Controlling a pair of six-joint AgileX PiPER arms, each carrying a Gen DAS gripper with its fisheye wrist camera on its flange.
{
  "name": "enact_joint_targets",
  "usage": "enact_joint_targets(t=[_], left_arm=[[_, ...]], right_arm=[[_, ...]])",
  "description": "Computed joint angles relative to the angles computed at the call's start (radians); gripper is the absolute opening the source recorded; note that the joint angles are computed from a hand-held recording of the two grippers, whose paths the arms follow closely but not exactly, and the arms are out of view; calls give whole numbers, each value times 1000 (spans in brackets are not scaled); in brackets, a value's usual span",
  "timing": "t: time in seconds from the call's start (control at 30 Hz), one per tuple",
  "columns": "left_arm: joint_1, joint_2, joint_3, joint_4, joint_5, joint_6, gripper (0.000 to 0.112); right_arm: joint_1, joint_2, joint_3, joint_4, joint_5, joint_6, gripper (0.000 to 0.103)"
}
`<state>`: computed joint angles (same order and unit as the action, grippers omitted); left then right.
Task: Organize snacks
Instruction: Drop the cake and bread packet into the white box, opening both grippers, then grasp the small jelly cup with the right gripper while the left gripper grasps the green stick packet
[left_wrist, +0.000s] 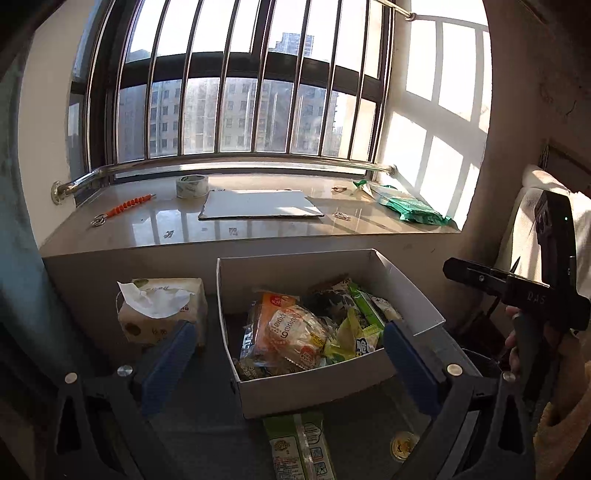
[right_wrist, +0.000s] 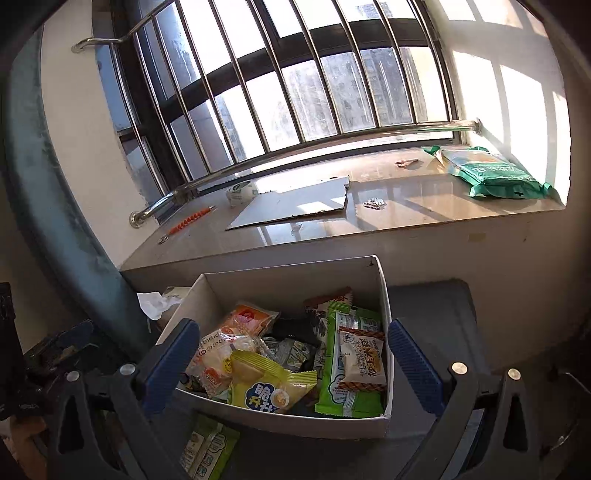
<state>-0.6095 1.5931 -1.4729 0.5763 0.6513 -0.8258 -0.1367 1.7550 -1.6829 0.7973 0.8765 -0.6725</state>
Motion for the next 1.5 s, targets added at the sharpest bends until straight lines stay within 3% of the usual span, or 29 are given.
enact_joint_targets(t=[0.17, 0.3, 0.4, 0.57, 0.63, 0.7, 0.83, 0.97, 1.1, 1.2, 1.37, 1.4, 1.43, 1.47, 1.5], left_arm=[[-160, -151, 214, 186, 22, -220, 103], [-325, -233, 404, 391, 63, -526, 103], [-466, -258, 528, 549, 131, -779, 103], [-606, -237, 613, 637, 208, -979, 103], [-614, -230, 625, 644, 192, -1024, 103], [-609, -227, 625, 632, 158, -1022, 103], [-651, -204, 595, 619, 236, -996, 103], [-656, -217, 604, 617, 236, -1003, 103], [-662, -224, 624, 608, 246, -1015, 103], [-653, -227, 643, 597, 241, -1034, 103], [-636, -233, 666, 584, 227, -1053, 103], [-636, -234, 671, 587, 232, -1062, 103], [-633, -236, 676, 588, 228, -1066, 103], [-629, -238, 679, 585, 222, -1065, 103], [-627, -238, 682, 582, 222, -1065, 103]], right_arm=[[-57, -235, 316, 160, -3, -265, 103], [-147, -421, 608, 315, 46, -465, 103], [-222, -527, 813, 382, 64, -569, 103], [-339, -637, 1070, 438, 63, -736, 103], [-332, -606, 1079, 405, 64, -737, 103], [-277, -586, 1068, 359, -4, -685, 103], [-187, -559, 1046, 297, -103, -603, 103], [-69, -502, 1015, 279, -210, -602, 103], [54, -387, 932, 172, -296, -496, 103], [117, -309, 860, 43, -334, -352, 103], [150, -233, 805, -43, -354, -250, 103], [156, -220, 799, -68, -357, -227, 100], [161, -206, 790, -98, -355, -198, 82], [179, -202, 793, -160, -385, -144, 44], [183, -221, 802, -187, -406, -130, 38]])
